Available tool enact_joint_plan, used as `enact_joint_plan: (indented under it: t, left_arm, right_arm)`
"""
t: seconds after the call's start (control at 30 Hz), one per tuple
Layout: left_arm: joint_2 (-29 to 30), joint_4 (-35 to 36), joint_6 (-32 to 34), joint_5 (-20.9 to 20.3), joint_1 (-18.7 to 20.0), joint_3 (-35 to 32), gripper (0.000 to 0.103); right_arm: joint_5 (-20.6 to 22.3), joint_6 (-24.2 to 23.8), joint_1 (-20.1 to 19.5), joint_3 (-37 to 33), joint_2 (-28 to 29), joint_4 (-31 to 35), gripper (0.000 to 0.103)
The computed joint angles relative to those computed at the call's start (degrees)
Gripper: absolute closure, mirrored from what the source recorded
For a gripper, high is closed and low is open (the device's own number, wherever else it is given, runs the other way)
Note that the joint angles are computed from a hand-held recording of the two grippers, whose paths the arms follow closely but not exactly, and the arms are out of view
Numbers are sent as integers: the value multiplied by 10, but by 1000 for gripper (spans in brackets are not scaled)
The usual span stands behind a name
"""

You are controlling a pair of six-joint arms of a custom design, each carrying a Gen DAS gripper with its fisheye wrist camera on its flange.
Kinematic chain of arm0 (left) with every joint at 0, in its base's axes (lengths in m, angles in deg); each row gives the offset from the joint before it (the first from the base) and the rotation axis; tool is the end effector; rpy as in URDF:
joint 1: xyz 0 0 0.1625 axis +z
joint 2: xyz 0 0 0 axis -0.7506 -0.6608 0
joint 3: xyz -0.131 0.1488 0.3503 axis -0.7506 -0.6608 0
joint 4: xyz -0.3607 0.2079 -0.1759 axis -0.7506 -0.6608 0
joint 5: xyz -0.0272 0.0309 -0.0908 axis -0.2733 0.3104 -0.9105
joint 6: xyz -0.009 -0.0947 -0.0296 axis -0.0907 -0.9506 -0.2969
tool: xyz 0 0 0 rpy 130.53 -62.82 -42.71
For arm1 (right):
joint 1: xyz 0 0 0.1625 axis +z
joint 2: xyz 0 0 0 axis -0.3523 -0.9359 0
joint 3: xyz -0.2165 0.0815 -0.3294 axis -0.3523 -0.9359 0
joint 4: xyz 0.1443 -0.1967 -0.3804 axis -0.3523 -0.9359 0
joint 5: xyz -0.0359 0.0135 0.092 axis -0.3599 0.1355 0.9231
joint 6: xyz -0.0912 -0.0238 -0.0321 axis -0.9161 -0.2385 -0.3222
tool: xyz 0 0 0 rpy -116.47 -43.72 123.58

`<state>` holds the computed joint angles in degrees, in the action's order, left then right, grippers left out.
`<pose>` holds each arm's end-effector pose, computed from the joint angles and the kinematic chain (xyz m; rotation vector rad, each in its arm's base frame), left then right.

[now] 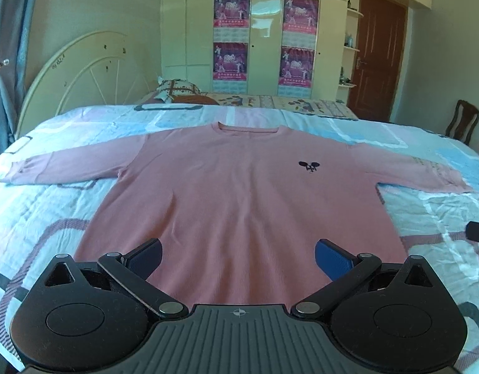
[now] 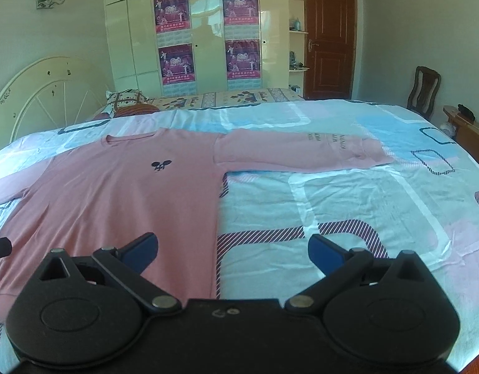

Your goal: Fold small clothes

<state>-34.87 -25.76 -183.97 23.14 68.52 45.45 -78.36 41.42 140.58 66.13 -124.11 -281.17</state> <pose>-0.2541 -0.3314 0.2165 0.1240 1.9882 -1.1629 0.2922 -0.3817 0.1879 0.5473 -2.2031 1.0505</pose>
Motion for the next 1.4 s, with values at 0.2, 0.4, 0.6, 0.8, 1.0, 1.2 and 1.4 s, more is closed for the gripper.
enact_joint_plan:
  t: [0.2,0.4,0.6,0.8,1.0,1.2,1.4]
  left_arm:
    - [65,-128,92,48,63,-37,0]
    - [131,-161,174,58,123,-88,0]
    - [145,-214,194,58,150,-97,0]
    - [168,-194,189,70,180,-128,0]
    - [170,-292,249,66,207,-129,0]
    - [185,-307,274,65,226,-146,0]
    - [178,-316,284,70,240,-144,0]
  right_arm:
    - [39,-69,-62,-44,7,-54,1]
    - [86,-95,-134,-106,15,-85,23]
    - [124,-69,-211,-168,28,-59,58]
    - [144,9,-273,-228,51,-12,62]
    - [179,84,-313,-262,63,21,65]
    - [225,130,-337,-287,70,55,96]
    - [210,70,-335,-298,76,28,96]
